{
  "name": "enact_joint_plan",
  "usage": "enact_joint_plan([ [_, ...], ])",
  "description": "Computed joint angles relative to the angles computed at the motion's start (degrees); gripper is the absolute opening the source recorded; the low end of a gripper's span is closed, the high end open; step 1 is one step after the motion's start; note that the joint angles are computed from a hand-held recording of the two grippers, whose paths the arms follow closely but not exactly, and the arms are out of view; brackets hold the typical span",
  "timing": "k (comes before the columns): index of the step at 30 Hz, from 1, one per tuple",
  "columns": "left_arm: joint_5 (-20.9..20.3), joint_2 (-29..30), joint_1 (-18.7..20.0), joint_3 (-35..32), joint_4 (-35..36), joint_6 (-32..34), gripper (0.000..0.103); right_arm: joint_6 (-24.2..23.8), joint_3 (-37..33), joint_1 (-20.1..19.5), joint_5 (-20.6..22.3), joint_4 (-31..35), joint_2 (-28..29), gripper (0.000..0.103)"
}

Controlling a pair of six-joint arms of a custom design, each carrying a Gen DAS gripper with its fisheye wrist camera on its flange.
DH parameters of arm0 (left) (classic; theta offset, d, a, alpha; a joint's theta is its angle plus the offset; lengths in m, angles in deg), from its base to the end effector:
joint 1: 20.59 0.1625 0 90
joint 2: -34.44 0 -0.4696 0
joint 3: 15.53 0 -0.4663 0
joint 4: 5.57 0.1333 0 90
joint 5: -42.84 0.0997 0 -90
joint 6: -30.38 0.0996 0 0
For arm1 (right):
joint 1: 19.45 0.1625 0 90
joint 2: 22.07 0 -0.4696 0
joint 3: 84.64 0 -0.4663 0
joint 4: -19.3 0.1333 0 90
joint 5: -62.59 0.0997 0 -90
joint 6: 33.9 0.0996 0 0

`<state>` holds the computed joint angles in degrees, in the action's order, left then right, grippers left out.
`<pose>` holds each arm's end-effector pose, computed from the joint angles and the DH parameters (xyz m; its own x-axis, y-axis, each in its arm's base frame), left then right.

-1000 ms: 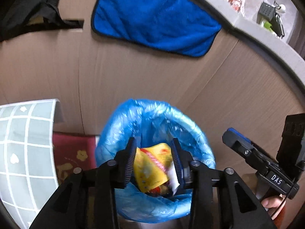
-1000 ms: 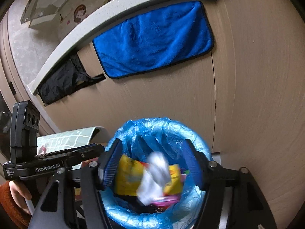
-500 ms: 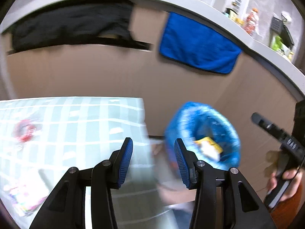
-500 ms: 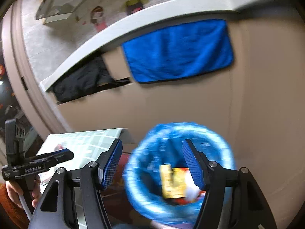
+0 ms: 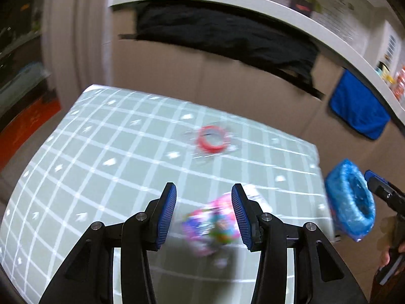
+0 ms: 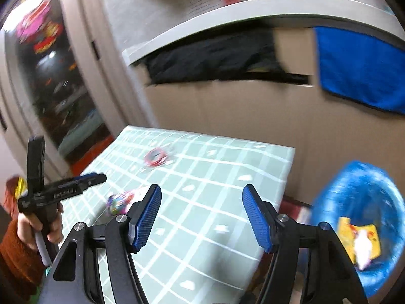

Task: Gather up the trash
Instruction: 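Move both tools back over the table toward the pink packet and tape roll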

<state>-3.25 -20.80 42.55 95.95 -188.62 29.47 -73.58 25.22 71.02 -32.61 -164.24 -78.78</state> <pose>-0.1130 -0.6710 0.1629 -0.8361 -0.0565 -0.5457 0.3485 0.7134 -0.6079 0.1298 -0.6766 0.1710 -0.7628 -0.4474 0.4669 -0.6410 0.6184 -0.4546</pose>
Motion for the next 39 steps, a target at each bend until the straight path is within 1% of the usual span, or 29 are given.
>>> enact_joint_plan([
  [4,-0.28,-3.25,2.21,2.66,-1.43,1.04,0.047,-1.40,-2.62,2.85,-2.01,1.38,5.43,0.064],
  [7,1.20,-5.55,3.43,4.91,-3.72,2.51,0.046,-3.29,-4.63,4.85,-4.24,3.87,9.44,0.064],
  [10,2.34,-6.93,4.61,5.58,-4.04,2.25,0.047,-4.48,-7.01,6.87,-6.45,5.95,13.47,0.064],
  [13,2.07,-8.29,5.81,5.83,-3.04,1.06,0.047,-6.78,-8.76,8.63,-8.61,4.67,17.36,0.064],
  [16,2.02,-8.94,6.37,6.24,-4.52,2.64,0.047,-8.54,-11.04,10.13,-10.82,3.82,20.66,0.063],
  [20,2.17,-9.37,6.75,6.23,-4.66,3.50,0.047,-11.54,-13.13,11.08,-11.45,4.59,22.95,0.064],
  [24,0.77,-9.55,7.38,5.42,-3.54,2.91,0.047,-10.63,-14.26,10.76,-9.43,13.25,22.52,0.064],
  [26,0.19,-9.17,7.59,4.73,-3.32,3.17,0.047,-11.58,-13.03,10.32,-9.25,15.27,21.56,0.063],
  [28,-1.36,-8.54,7.99,3.73,-2.87,3.66,0.046,-14.38,-10.43,9.72,-10.12,14.00,20.03,0.063],
  [30,-4.20,-7.74,8.67,2.30,-1.00,3.72,0.046,-15.45,-8.11,9.04,-10.84,12.80,18.19,0.063],
  [33,-8.53,-5.78,9.34,-0.69,2.87,3.83,0.047,-14.26,-5.00,7.50,-11.83,10.94,14.86,0.063],
  [35,-11.07,-4.10,9.32,-3.03,4.71,5.88,0.047,-12.93,-3.27,6.31,-12.60,9.06,12.74,0.063],
  [37,-14.01,-1.87,9.20,-5.75,5.48,9.69,0.047,-11.39,-1.58,4.75,-10.83,8.14,10.27,0.063],
  [39,-16.88,0.75,9.27,-9.31,7.13,13.42,0.047,-10.21,0.76,3.09,-7.09,7.15,7.03,0.063],
])
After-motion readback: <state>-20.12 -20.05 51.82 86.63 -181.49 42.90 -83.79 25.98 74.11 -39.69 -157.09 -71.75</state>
